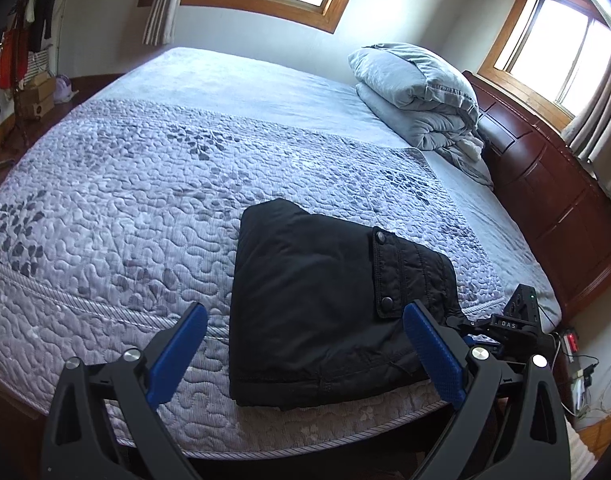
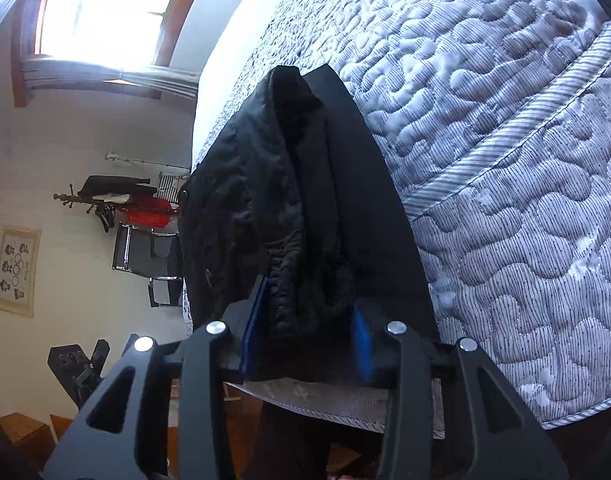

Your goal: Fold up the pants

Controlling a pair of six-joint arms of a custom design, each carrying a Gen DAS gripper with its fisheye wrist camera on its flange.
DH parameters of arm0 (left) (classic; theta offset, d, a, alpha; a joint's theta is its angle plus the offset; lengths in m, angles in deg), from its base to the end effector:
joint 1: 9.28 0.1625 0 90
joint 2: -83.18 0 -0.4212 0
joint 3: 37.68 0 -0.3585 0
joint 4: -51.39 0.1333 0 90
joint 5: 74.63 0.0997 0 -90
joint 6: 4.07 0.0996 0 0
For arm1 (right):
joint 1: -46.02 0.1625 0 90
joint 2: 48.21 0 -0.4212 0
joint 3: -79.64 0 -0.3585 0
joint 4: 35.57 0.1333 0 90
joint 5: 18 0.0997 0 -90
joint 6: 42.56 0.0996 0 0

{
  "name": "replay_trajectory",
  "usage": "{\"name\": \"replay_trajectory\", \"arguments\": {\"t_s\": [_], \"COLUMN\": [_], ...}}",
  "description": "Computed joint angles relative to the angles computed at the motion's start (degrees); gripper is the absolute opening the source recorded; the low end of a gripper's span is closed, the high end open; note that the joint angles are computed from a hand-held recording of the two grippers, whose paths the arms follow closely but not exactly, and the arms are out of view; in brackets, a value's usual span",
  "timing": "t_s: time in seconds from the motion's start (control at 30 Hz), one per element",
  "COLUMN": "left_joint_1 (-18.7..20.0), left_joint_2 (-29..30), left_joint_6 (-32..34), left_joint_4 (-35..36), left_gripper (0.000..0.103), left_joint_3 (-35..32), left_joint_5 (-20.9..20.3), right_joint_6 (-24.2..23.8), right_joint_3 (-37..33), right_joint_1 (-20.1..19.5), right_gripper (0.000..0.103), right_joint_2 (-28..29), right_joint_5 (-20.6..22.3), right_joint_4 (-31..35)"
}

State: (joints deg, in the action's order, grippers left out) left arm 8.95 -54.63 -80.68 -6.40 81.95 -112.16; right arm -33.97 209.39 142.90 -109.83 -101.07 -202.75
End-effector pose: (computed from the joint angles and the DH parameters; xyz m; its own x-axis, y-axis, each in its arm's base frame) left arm -0.0386 -0.2362 0.4742 -0.8983 -0.1473 -0.4140 0.2056 0.6917 -0.6923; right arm 0.1979 -0.4271 0.1184 -0.9899 0.0102 -0.1413 0.0299 0.9900 -0.1377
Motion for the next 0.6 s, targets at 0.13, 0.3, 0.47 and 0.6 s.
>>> {"name": "replay_trajectory", "arguments": {"t_s": [0.13, 0.3, 0.47, 0.6], "left_joint_1": [-2.4, -3.6, -2.5, 0.4], "left_joint_2": [1.3, 1.9, 2.7, 3.8], "left_joint_6": [-3.6, -3.9, -1.5, 0.9], "left_joint_4": [5.4, 6.3, 4.3, 1.9], "left_gripper": [0.099, 0.099, 0.099, 0.099], "left_joint_3": [-1.5, -1.9, -1.5, -1.1], "left_joint_5": [0.9, 1.1, 1.6, 1.8], "right_joint_6": [0.2, -0.7, -1.8, -3.4], "right_joint_3": [-1.3, -1.1, -0.2, -0.1], "right_joint_1": [2.7, 3.8, 4.1, 3.8], "right_gripper": [0.047, 0.048, 0.06, 0.071], "right_joint_2": [-0.4, -3.2, -6.4, -8.1], "right_joint_5": [-3.0, -4.5, -5.6, -7.0], "right_joint_4": [1.9, 3.7, 3.5, 3.0]}}
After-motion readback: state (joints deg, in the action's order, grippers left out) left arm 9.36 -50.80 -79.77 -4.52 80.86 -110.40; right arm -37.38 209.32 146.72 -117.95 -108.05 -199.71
